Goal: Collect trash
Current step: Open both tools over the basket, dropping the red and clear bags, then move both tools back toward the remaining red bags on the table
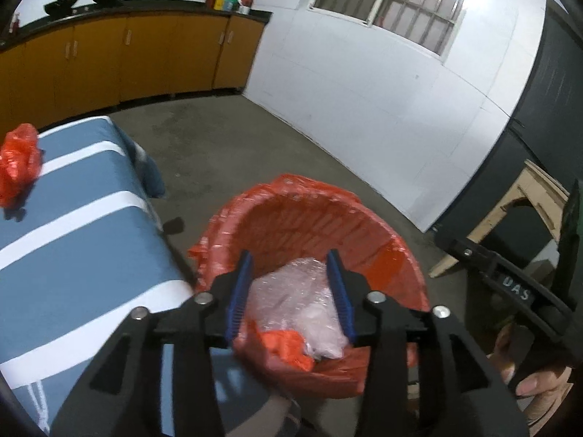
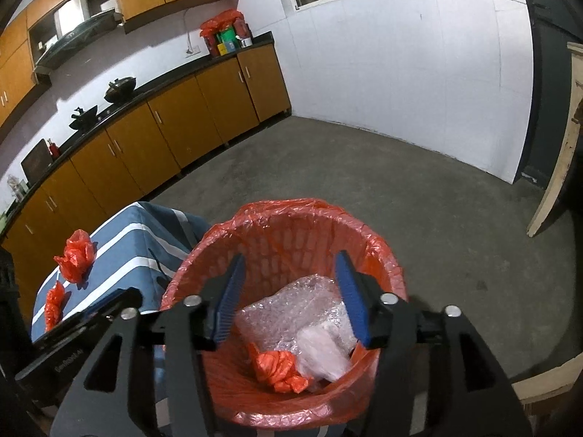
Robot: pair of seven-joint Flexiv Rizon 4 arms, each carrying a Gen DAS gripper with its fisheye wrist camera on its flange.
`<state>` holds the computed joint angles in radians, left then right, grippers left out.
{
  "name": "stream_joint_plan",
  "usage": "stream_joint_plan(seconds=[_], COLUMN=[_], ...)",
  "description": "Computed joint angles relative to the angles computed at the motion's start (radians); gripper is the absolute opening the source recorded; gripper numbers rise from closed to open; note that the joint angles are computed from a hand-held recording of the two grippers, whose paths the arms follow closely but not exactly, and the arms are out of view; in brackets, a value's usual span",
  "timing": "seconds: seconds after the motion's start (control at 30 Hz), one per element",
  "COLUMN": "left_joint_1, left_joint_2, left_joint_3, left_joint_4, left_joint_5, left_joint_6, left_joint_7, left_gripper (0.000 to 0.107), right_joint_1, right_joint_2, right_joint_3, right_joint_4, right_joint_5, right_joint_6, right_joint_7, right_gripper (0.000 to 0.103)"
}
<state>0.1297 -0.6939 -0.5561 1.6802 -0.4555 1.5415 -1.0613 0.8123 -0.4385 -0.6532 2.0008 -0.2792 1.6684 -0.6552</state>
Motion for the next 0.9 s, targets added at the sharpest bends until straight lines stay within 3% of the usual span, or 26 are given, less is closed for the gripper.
stream_joint_plan(seconds=[0.3, 0.43, 0.47, 0.53, 0.6, 0.67, 0.73, 0.8, 0.9], left_joint_1=[-0.001, -0.005, -0.007, -0.011, -0.019, -0.075, -0.067, -0.100, -0.154], left_joint_2=[0.047, 0.082, 0.088, 0.102, 0.116, 0.125, 0.128, 0.123, 0.099], left_joint_3=[0.087, 0.163, 0.182, 0.229, 0.296, 0.411, 0.449, 0.541, 0.685], left_joint_4=[0.067, 0.109, 0.116, 0.133, 0.146, 0.149, 0.152, 0.146, 0.121], left_joint_5=[0.054, 0.100, 0.112, 0.133, 0.166, 0.144, 0.152, 0.137, 0.129], left_joint_6=[0.095, 0.148, 0.157, 0.179, 0.187, 0.192, 0.181, 0.176, 0.161], left_joint_7=[-0.073, -0.130, -0.145, -0.177, -0.227, -0.257, -0.289, -0.323, -0.373], left_gripper=[0.067, 0.074, 0.076, 0.079, 0.081, 0.084, 0.084, 0.084, 0.084], right_joint_1=[0.080, 0.073, 0.086, 0.146, 0.195, 0.200, 0.208, 0.204, 0.183], right_joint_2=[-0.012, -0.019, -0.025, -0.050, -0.076, -0.089, -0.103, -0.111, -0.119], right_joint_3=[-0.077, -0.052, -0.064, -0.126, -0.172, -0.162, -0.160, -0.143, -0.097], right_joint_4=[0.009, -0.007, -0.009, -0.012, -0.019, -0.042, -0.061, -0.081, -0.114], right_joint_5=[-0.013, -0.010, -0.009, 0.002, 0.029, 0.046, 0.062, 0.064, 0.058], right_joint_6=[0.003, 0.006, 0.008, 0.020, 0.030, 0.027, 0.017, 0.010, 0.008], right_joint_7=[-0.012, -0.051, -0.055, -0.056, -0.067, -0.090, -0.107, -0.122, -0.141], right_gripper=[0.067, 0.070, 0.073, 0.088, 0.091, 0.093, 0.094, 0.101, 0.101])
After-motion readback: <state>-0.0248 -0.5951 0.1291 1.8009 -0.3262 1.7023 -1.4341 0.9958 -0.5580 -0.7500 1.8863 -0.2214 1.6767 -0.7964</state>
